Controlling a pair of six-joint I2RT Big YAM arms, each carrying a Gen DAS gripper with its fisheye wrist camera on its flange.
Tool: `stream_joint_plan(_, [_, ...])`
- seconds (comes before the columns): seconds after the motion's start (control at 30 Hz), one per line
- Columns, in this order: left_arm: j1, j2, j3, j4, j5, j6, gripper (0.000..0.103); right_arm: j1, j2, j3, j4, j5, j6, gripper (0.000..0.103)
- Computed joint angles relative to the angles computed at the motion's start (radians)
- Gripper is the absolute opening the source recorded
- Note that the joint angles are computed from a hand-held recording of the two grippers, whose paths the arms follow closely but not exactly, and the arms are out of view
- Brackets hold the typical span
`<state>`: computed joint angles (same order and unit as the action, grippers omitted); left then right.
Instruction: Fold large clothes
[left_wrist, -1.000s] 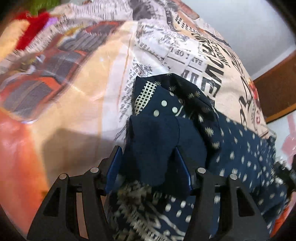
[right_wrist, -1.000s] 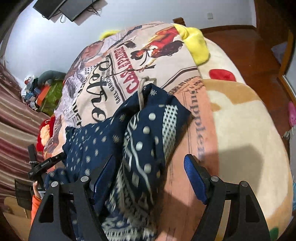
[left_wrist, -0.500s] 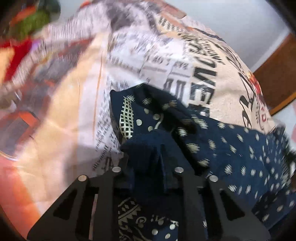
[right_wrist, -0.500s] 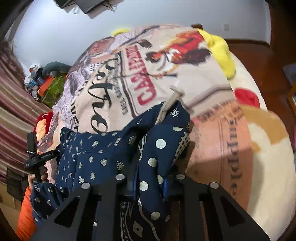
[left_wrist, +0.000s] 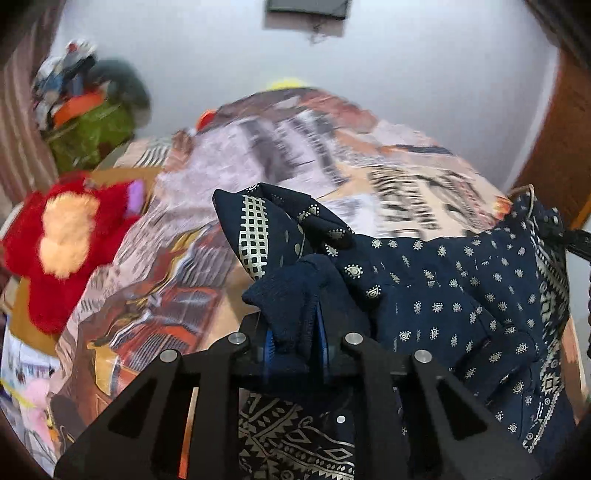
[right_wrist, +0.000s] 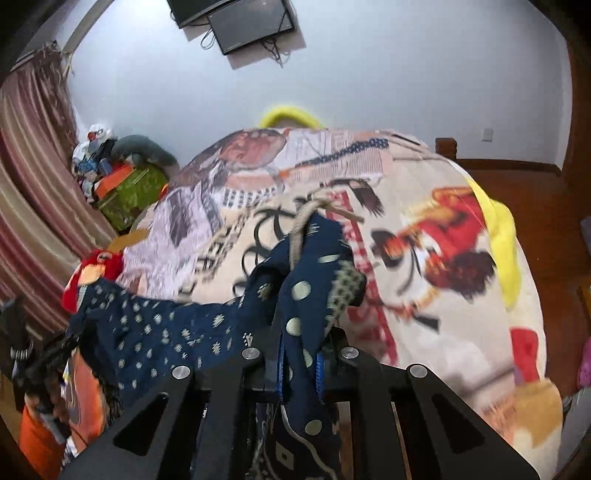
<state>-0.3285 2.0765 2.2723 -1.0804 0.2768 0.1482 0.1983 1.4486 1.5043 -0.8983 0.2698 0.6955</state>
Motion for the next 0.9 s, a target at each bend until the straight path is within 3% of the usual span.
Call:
stream_joint_plan(0.1, [0.019,0.082,0.093,-0.08,-0.016,-0.04,0.019,-0.014,0.053,0.04,-0.005,-0.001,0.018,0.01])
stream_joint_plan(0.27, [0.027,0.146,0.154,-0.157,-0.072,-0.035,0.029,-0.007,0.079,0.043,-0.02,0.016,0.003,0.01])
stream_joint_plan(0.4, [0.03,0.115,0.112,-0.151,-0.088,-0.026,0.033,-0.008,0.077,0.049,-0.095,-0.017,0.001,0.012])
stream_joint_plan(0.5, [0.034,0.052,0.039,-0.112,-0.121,-0.001,0.033,0.003,0.052,0.043,-0.141,-0.015,0.008,0.028])
stream_joint_plan(0.57, [0.035,-0.002,-0.021,-0.078,-0.146,0.034,0.034,0.024,0.023,0.033,-0.159,0.017,0.018,0.061])
stream_joint_plan(0.6, [0.039,-0.033,-0.053,-0.064,-0.148,0.051,0.034,0.034,0.008,0.024,-0.152,0.033,0.019,0.066])
stream_joint_plan(0.7, [0.055,-0.112,-0.121,-0.048,-0.127,0.078,0.044,0.089,-0.058,-0.002,-0.129,0.097,0.005,0.07])
stream_joint_plan(0.77, [0.067,-0.173,-0.18,-0.028,-0.106,0.089,0.053,0.125,-0.087,0.007,-0.153,0.114,0.013,0.072])
stream_joint_plan(0.9, [0.095,-0.302,-0.302,-0.004,-0.042,0.112,0.062,0.216,-0.137,0.034,-0.219,0.178,0.064,0.078])
